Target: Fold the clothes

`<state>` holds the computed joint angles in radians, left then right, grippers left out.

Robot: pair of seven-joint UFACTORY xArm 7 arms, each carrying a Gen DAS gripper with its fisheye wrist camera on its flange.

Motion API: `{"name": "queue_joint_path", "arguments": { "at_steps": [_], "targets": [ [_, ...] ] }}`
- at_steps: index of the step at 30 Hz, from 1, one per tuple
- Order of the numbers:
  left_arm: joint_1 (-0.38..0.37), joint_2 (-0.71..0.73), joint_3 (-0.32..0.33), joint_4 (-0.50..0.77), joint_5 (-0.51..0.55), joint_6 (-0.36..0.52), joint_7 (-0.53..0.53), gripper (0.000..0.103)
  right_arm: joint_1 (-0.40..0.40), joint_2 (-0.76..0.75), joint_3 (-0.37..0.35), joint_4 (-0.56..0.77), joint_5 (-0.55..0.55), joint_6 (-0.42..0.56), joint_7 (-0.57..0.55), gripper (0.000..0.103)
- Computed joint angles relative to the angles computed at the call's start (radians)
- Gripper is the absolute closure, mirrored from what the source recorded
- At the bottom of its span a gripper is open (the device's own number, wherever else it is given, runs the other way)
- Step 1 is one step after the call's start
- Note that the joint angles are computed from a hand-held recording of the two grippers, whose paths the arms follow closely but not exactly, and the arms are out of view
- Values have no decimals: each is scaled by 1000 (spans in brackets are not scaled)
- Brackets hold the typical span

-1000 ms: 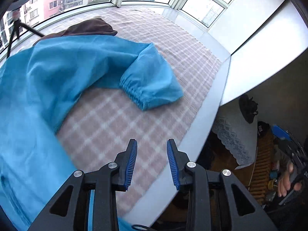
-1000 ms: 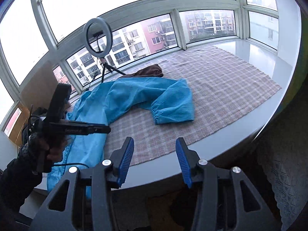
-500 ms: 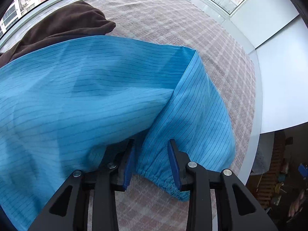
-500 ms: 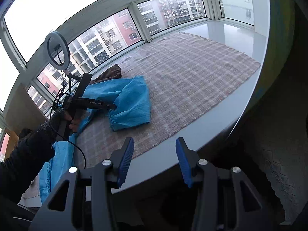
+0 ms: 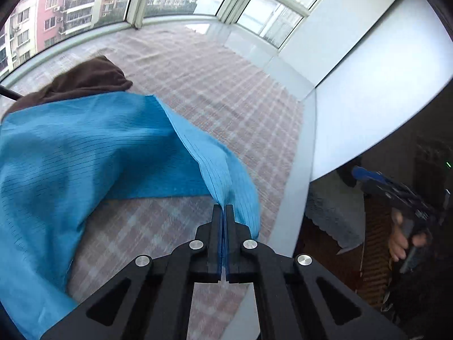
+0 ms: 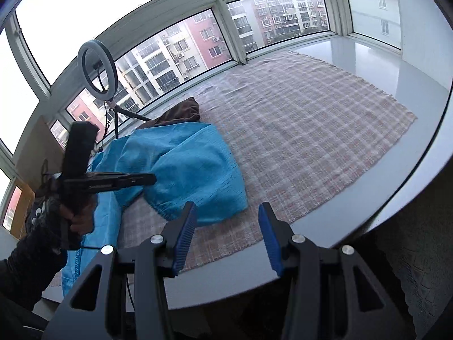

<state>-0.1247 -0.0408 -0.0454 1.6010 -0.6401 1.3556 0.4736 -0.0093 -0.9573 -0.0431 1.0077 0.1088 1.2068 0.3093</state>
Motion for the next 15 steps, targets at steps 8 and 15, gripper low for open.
{"name": "queue_joint_path", "arguments": {
  "at_steps": [8,15],
  "targets": [
    [223,-414,276,-192,74,135,-111,103,141,346,45,196,69,-158,-137,58],
    [408,-623,390,-478,325,171,-319,103,225,708,89,415,147,-197,-282,58]
  ]
}}
